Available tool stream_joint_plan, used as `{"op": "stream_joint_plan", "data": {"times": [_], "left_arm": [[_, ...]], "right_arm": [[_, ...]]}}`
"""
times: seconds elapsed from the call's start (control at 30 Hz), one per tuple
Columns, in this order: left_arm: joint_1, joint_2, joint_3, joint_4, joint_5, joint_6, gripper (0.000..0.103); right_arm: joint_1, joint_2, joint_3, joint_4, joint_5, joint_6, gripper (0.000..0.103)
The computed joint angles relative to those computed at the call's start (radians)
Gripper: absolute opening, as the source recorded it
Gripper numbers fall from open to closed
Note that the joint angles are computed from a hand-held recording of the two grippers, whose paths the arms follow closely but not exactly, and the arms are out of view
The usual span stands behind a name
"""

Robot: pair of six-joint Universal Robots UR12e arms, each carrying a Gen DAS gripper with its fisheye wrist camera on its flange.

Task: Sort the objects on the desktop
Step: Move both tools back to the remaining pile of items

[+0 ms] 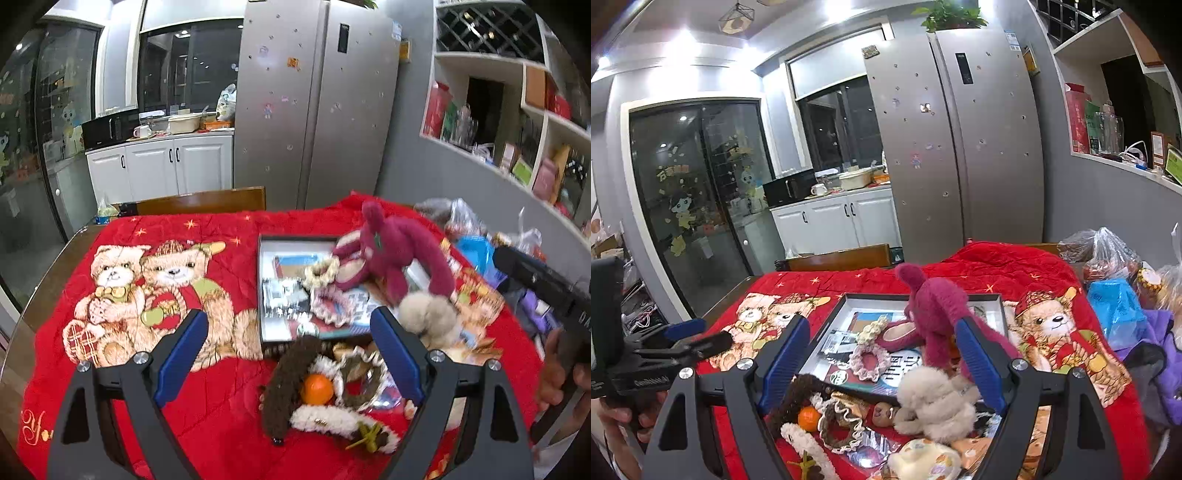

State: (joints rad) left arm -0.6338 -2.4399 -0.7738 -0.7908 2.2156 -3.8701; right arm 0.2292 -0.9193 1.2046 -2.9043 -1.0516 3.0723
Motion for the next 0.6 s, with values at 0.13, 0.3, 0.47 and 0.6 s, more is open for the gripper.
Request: {"op": "stream_joint_plan", "data": {"times": [0.13,0.3,0.47,0.6], "left_arm": [[-0.002,-0.02,-0.012,-0.029,0.006,-0.017,0.09],[0.014,-0.03,-0.023,-0.062,-0.077,-0.043,0.09],[0.018,-0.045,-0.017,-0.06,-0.103,-0.022,0.09],[0.023,-0.067,0.013,-0.119,-0.115,-0.023,0.09]], "right_arm": [[0.001,0.009,0.018,0.005,-0.017,0.007,0.083],[0.009,0.023,0.012,0.079,-0.088,-0.019,0.083],[0.009,0.029,0.017,0.113,-0.126,-0.035,0.083],[0.012,0.041,0.008,0.143,-0.154,-0.042,0.083]]}}
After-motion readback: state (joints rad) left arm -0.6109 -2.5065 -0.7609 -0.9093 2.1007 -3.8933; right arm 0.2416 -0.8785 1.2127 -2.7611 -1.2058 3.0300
